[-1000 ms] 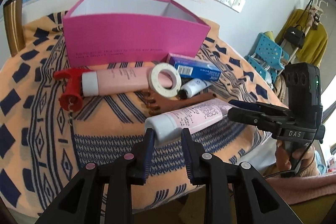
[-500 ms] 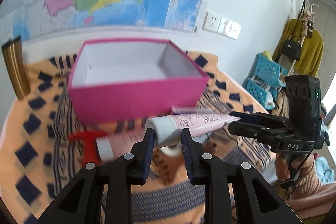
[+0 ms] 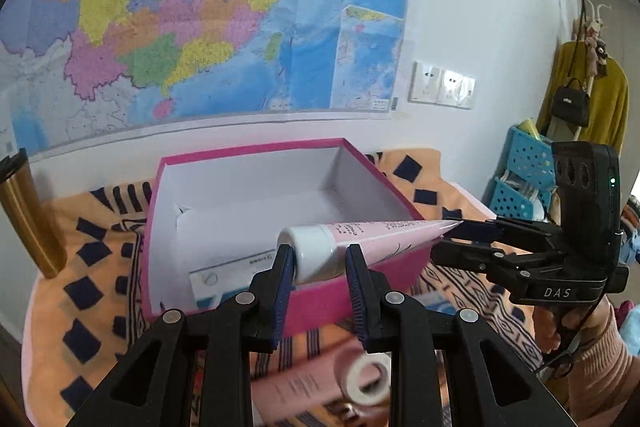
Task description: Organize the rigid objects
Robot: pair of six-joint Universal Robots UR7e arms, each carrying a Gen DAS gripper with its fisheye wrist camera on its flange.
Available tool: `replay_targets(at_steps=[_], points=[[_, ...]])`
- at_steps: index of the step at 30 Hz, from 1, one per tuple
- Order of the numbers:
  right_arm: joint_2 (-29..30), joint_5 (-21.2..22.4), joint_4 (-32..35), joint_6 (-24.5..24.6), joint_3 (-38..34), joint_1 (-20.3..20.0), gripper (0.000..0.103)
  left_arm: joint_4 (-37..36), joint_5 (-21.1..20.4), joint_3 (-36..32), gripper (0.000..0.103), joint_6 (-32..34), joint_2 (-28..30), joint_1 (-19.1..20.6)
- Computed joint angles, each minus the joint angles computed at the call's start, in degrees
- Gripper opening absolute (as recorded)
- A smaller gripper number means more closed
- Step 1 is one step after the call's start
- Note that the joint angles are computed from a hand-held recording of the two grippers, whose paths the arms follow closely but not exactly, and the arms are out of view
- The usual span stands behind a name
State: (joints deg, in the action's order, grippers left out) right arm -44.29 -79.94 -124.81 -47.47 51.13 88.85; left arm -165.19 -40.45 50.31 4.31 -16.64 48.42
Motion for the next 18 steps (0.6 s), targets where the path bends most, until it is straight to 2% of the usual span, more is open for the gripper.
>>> replay_targets(at_steps=[10,18], points=[[8.29,-4.57,2.69,1.21,-12.59,0.88,0.056,10.54,-3.15,-13.13,0.029,-2.99,5.86,3.92],[11.28,-8.53,2.32,0.47,-16.30,1.58,0.056,19.24,-3.34,-21.04,0.029,-5.79,9.64,5.76]])
